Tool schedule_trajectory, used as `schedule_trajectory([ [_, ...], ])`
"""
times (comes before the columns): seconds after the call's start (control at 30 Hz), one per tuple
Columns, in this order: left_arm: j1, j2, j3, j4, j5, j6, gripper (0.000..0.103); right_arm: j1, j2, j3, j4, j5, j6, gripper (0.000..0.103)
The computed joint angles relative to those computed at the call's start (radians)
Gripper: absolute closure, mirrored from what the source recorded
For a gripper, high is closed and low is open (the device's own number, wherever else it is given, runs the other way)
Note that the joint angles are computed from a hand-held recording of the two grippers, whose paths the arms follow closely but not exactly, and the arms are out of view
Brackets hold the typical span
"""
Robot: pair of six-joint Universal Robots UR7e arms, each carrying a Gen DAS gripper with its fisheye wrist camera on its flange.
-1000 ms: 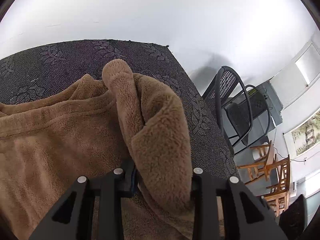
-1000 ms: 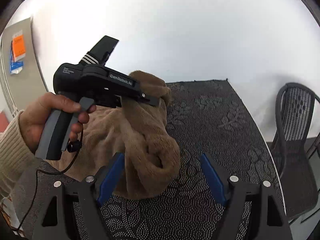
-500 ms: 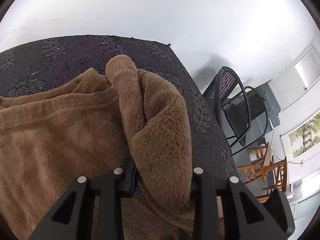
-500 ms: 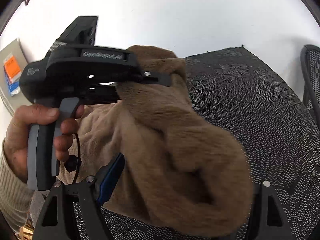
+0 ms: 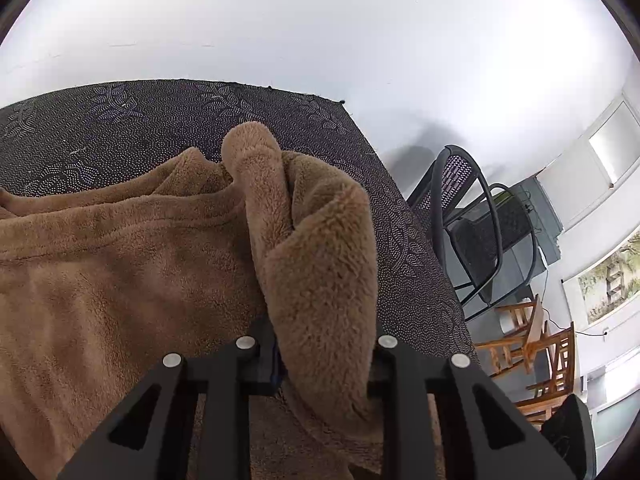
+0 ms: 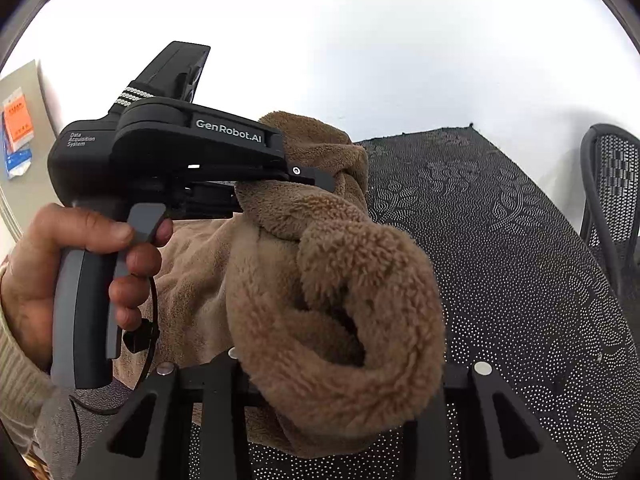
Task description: Fold clothes
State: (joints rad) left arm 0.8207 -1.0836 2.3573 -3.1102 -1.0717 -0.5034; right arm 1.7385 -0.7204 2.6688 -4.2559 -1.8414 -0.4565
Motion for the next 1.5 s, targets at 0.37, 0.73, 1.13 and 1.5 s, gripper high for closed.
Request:
schedule_trajectory([
  [0.37,-0.005,-0.065,0.045,-0.046,-0.010,0.002,0.076,0.109,0.050,-0.016,-0.078,-0.080,-0.021,0.066],
  [0.73,-0.006,-0.120,0.078,-0.065,-0.005,0.005,0.076,0.190,0.076,-0.043,-0.095,-0.134,-0.014,0.066],
  [1.13,-0.006,-0.180,0.087,-0.085,-0.018,0.026,0.076,0.246,0.067,-0.057,-0.099,-0.139,0.017,0.067],
  [1.5,0.022,-0.392,0.153,-0.069,-0.060,0.093,0.076,0.460,0.086,-0.165,0.000,-0.256,0.069,0.067],
])
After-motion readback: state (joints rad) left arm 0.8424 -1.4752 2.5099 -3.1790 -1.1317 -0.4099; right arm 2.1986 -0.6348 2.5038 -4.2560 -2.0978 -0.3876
